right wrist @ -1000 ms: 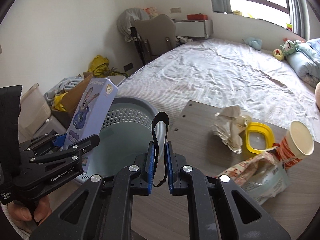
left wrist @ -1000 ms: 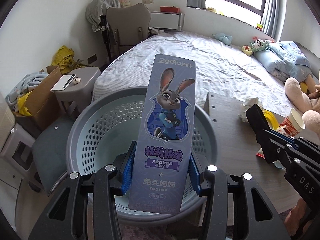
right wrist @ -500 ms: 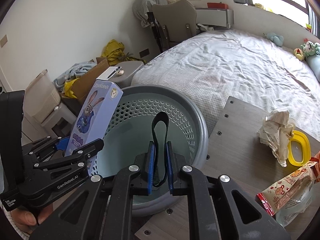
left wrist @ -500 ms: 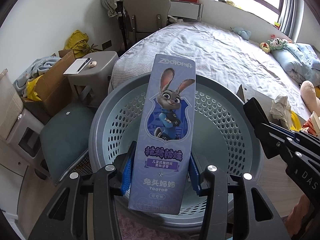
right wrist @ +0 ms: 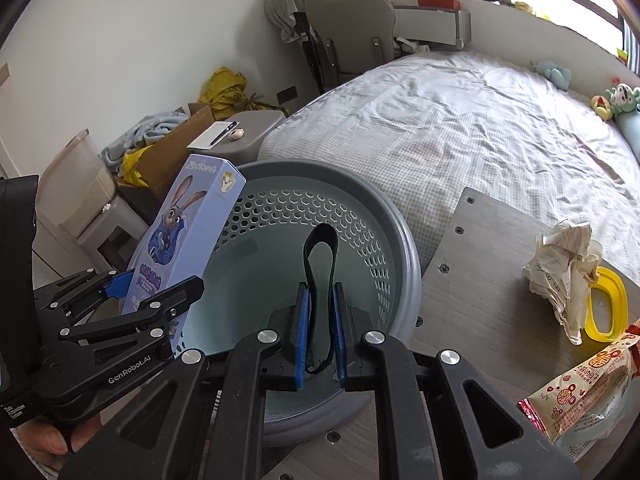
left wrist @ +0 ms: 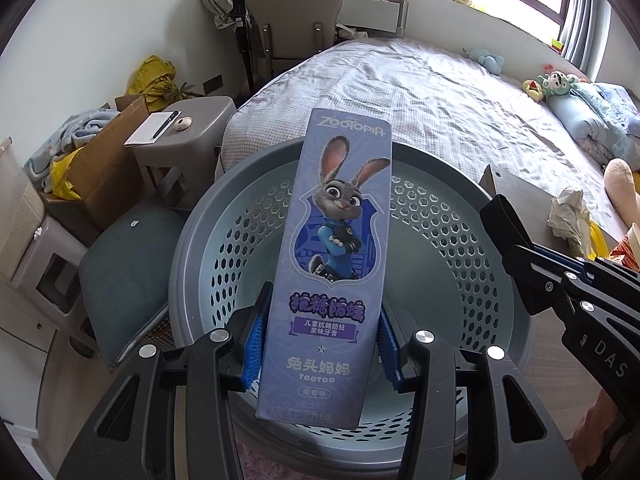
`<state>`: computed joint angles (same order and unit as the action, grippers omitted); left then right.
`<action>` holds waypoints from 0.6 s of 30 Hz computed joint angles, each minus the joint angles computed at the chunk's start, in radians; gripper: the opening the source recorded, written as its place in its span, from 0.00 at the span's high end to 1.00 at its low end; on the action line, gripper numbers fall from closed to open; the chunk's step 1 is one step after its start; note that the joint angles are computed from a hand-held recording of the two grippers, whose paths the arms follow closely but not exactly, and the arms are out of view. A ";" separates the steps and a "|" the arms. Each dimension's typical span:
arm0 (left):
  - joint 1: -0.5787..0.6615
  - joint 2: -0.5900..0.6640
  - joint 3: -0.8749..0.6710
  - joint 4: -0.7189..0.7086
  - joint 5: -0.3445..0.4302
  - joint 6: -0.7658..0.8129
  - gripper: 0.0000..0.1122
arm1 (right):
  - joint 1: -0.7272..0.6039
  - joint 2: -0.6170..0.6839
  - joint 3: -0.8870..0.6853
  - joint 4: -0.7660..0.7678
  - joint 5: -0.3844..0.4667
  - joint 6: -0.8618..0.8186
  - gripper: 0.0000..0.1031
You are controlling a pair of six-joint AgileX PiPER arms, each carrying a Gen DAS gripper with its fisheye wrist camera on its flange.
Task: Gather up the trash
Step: 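Carry the band and box over the basket and open both grippers, then withdraw both grippers from the basket toward the table items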
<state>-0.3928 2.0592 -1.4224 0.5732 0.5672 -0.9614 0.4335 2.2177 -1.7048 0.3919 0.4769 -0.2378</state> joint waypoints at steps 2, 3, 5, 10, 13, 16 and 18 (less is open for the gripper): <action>0.002 -0.004 0.008 0.006 -0.007 -0.011 0.59 | -0.001 -0.001 -0.001 0.006 -0.003 -0.008 0.86; 0.004 -0.007 0.013 0.011 -0.009 -0.018 0.59 | -0.001 -0.004 0.002 0.011 -0.007 -0.015 0.86; 0.004 -0.014 0.022 0.028 -0.009 -0.039 0.59 | -0.001 -0.011 0.010 0.012 -0.017 -0.022 0.82; -0.004 -0.042 0.052 0.081 0.000 -0.102 0.47 | -0.004 -0.040 0.049 0.048 -0.060 -0.058 0.56; -0.005 -0.050 0.061 0.090 0.007 -0.122 0.45 | -0.001 -0.047 0.057 0.039 -0.068 -0.053 0.56; -0.011 -0.055 0.069 0.109 0.016 -0.151 0.45 | 0.001 -0.049 0.059 0.027 -0.069 -0.044 0.54; -0.011 -0.060 0.076 0.122 0.021 -0.166 0.44 | 0.002 -0.050 0.061 0.026 -0.070 -0.044 0.54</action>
<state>-0.4042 1.9991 -1.3468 0.6948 0.5883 -1.1276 0.4350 2.1681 -1.6435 0.4179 0.4069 -0.2819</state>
